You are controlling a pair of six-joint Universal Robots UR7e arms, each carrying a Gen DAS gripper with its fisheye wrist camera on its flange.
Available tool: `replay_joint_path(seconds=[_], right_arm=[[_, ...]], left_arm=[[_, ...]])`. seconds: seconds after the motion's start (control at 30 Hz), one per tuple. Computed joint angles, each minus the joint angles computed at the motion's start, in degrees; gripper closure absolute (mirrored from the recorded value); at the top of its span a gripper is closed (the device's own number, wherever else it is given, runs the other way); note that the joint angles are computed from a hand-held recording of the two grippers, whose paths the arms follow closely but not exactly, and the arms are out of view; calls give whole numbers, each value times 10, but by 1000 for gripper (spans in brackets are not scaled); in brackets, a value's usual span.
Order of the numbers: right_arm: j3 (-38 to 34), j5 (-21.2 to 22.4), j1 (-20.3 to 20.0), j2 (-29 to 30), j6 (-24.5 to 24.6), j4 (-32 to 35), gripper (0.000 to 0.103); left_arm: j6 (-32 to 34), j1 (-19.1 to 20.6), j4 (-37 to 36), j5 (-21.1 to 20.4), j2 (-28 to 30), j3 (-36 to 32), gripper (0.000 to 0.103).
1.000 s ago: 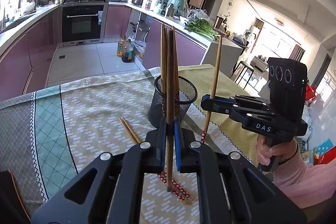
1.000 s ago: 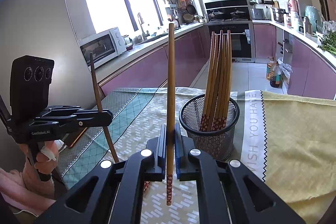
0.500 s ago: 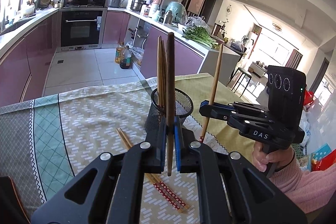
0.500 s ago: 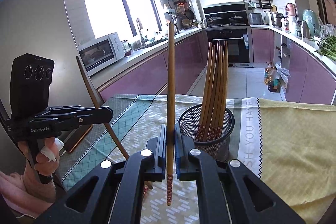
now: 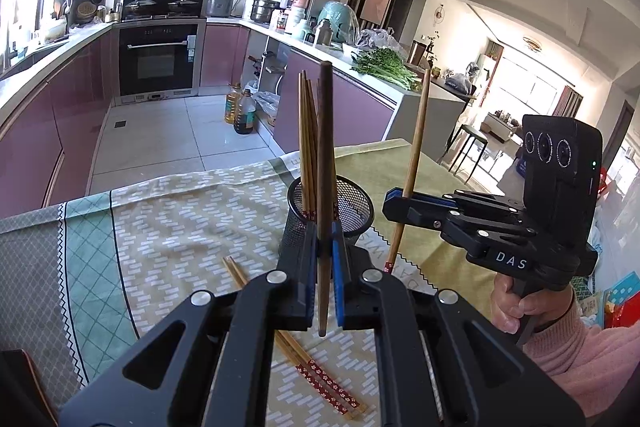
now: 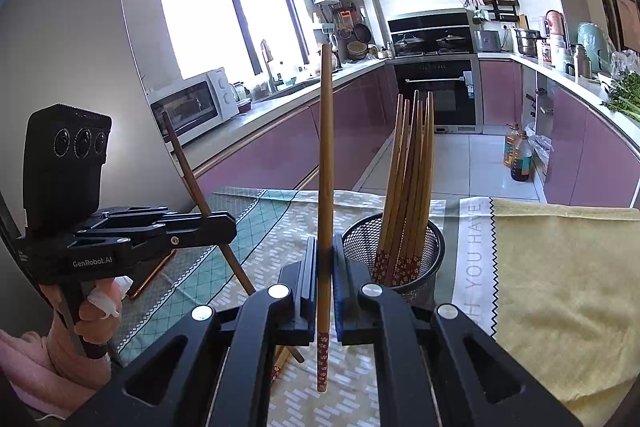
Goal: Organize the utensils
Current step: 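Lower both chopsticks into the mesh cup, pushing them down among the others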
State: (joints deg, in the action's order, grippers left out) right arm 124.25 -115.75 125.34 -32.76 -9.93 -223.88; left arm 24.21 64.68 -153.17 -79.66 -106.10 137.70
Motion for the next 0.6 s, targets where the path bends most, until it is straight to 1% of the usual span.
replay_joint_path(seconds=[0.6], right_arm=[[-1,0,2,-4,-11,-8,97]], left_arm=[[7,-16,-5,6,2,2,96]])
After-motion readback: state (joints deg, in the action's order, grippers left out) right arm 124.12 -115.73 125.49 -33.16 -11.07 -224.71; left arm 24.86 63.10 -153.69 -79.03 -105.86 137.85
